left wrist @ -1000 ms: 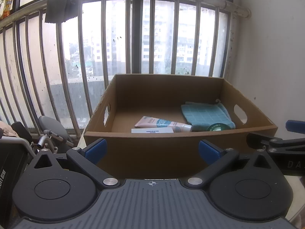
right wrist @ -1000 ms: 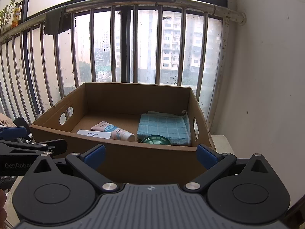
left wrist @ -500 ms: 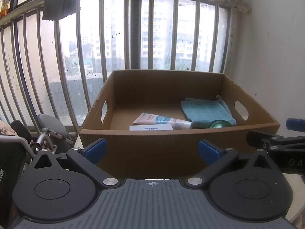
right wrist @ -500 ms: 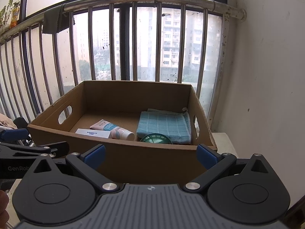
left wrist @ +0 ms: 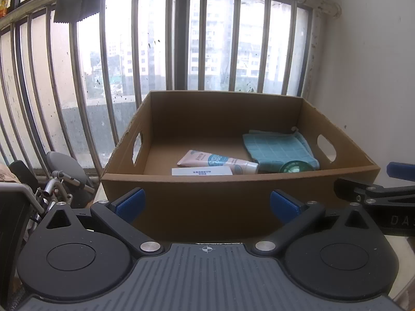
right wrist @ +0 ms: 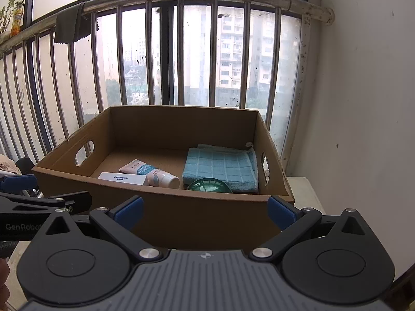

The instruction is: Organize objects

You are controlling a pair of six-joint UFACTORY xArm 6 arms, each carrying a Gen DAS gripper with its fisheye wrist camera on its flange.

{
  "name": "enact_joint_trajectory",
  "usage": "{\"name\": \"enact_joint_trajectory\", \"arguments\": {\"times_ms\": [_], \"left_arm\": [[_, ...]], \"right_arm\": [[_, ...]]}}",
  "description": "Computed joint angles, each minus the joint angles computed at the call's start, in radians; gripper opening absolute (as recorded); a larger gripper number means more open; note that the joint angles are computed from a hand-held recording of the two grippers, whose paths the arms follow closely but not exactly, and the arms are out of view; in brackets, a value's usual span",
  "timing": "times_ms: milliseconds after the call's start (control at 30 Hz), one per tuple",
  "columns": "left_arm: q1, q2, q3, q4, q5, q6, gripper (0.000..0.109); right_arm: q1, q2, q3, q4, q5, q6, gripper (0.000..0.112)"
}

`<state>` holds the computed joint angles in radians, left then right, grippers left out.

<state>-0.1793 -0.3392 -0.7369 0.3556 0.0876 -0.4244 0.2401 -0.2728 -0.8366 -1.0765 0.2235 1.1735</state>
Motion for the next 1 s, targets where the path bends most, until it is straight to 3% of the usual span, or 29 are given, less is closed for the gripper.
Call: {"name": "enact_joint_trajectory", "arguments": {"times_ms": [733, 1000], "left_arm": [[0.013, 0.006, -0.015, 0.128, 0.007, -0.105, 0.103], [0.015, 0.009, -0.018, 0.101, 0.004, -0.076, 0.103]], "right_arm": [[-0.005, 0.009, -0.006, 0.005, -0.006, -0.007, 0.103], [0.001, 0.012, -0.017, -0.002, 0.001, -0.005, 0.103]]}}
